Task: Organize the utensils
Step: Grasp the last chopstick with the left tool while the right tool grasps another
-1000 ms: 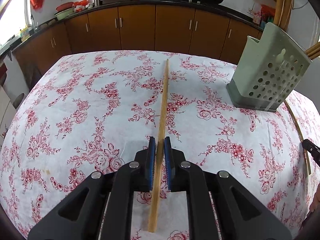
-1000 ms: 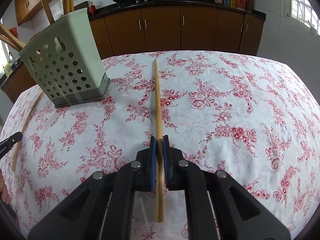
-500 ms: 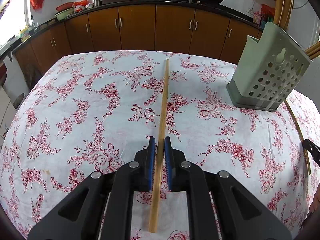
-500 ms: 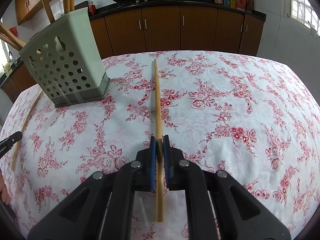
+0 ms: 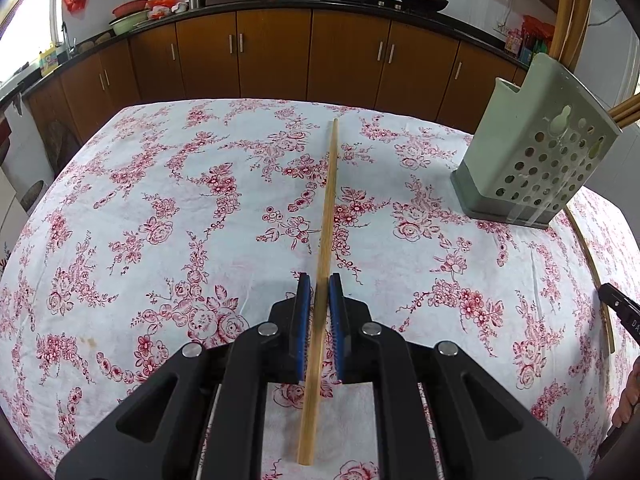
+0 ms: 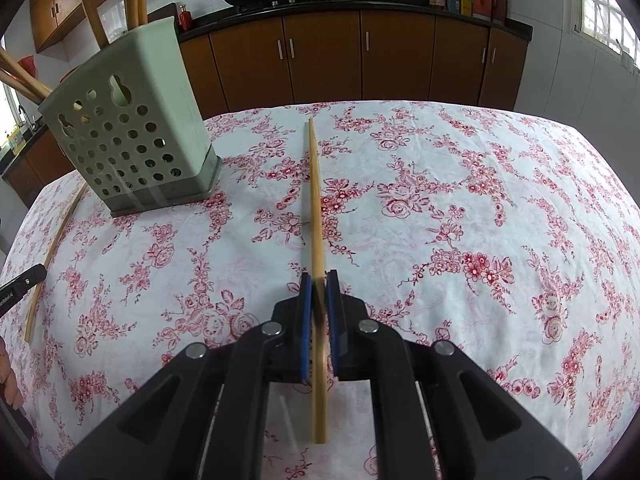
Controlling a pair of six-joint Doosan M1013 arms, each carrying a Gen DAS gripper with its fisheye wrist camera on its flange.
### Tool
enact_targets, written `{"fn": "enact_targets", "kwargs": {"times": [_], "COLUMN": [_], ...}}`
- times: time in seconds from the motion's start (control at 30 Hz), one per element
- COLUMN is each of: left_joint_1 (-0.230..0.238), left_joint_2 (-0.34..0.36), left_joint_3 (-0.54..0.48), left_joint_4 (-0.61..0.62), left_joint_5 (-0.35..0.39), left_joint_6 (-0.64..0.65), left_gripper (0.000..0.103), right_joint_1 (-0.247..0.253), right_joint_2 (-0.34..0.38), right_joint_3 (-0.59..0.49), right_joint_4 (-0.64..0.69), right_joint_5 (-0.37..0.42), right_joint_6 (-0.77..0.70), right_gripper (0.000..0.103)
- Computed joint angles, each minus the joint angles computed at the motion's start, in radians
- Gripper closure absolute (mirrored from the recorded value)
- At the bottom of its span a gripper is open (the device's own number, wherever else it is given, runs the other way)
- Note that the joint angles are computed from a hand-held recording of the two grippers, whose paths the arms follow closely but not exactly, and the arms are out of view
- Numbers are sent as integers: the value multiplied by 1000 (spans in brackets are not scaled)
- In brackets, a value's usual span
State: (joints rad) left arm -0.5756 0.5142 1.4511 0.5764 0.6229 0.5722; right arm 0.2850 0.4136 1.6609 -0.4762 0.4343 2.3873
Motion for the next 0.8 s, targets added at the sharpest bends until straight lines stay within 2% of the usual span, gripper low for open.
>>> {"fn": "enact_targets", "kwargs": {"times": [0.67, 0.8], "left_joint_1": [0, -1], "left_joint_2": [-1, -1], "left_joint_3": [0, 0], "left_joint_4": [-6, -27], "left_joint_5": [-4, -21], "left_joint_6": [-12, 37], "left_gripper": [92, 79], "right_joint_1": [-4, -3], "right_joint_2": [-1, 0], "right_joint_3": [-3, -5], "right_joint_4": [13, 8], "right_joint_5": [1, 7], "right_joint_6": [-14, -14], "right_gripper": [94, 94]}}
